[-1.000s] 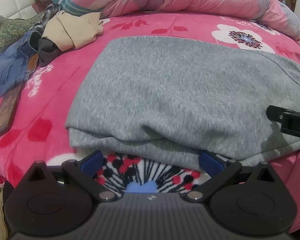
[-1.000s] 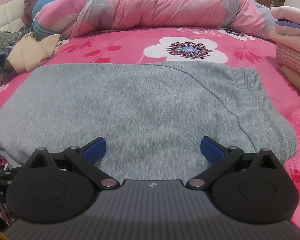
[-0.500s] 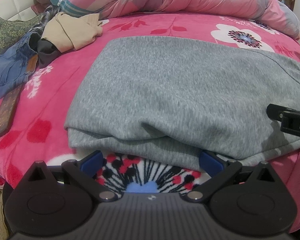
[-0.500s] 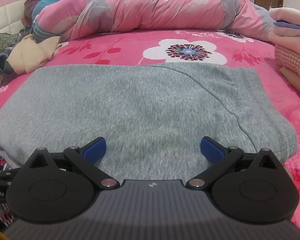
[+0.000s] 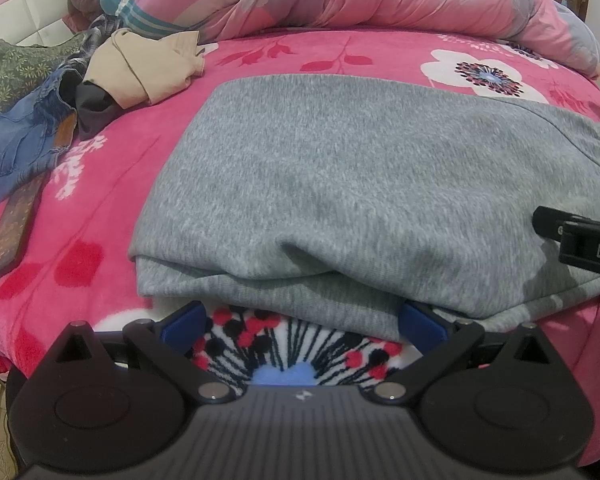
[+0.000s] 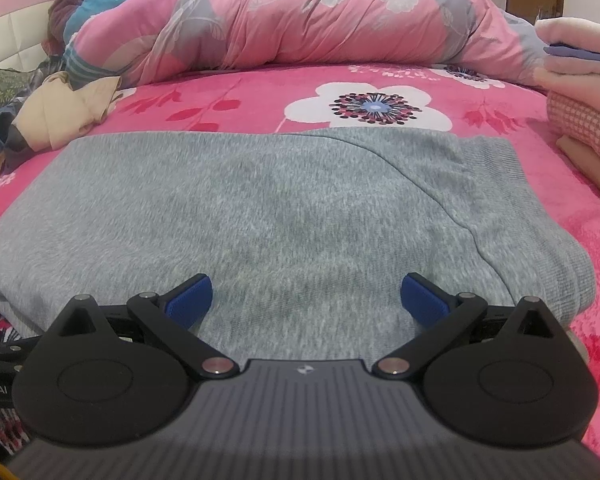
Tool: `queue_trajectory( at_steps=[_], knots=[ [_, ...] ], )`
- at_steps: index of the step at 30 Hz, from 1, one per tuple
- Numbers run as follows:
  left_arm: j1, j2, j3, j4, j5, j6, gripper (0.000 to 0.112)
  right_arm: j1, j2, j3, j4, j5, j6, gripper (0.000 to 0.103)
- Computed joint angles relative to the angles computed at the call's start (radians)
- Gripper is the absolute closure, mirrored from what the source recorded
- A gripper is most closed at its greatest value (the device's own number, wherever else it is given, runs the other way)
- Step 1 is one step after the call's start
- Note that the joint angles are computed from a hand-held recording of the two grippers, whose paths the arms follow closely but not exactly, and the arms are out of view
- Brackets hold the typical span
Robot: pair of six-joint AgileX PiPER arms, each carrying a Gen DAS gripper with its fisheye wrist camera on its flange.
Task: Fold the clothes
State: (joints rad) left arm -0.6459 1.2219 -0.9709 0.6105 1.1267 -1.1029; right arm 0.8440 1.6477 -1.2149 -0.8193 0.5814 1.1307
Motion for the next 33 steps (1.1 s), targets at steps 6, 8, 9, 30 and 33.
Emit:
queue_trajectory(
  at_steps=[6,8,9,30,33],
  knots=[
    [0.003,-0.019,0.028,0.009,-0.03,-0.016,0.009,0.004,0.0,0.008,-0.024,-0.004,0.027,0.001],
    [0.011,-0.04,0.058,0.015,-0.066,-0.032,0.009,0.006,-0.004,0.02,-0.048,-0.014,0.052,0.001],
    [0.017,-0.053,0.076,0.019,-0.089,-0.039,0.009,0.005,-0.007,0.028,-0.062,-0.021,0.067,0.001],
    [-0.115,-0.605,0.546,0.481,-0.263,-0.515,0.01,-0.008,-0.067,0.176,-0.4,-0.158,0.368,0.001],
    [-0.112,-0.621,0.551,0.548,-0.216,-0.533,0.011,-0.01,-0.078,0.173,-0.405,-0.159,0.401,0.002]
  ],
)
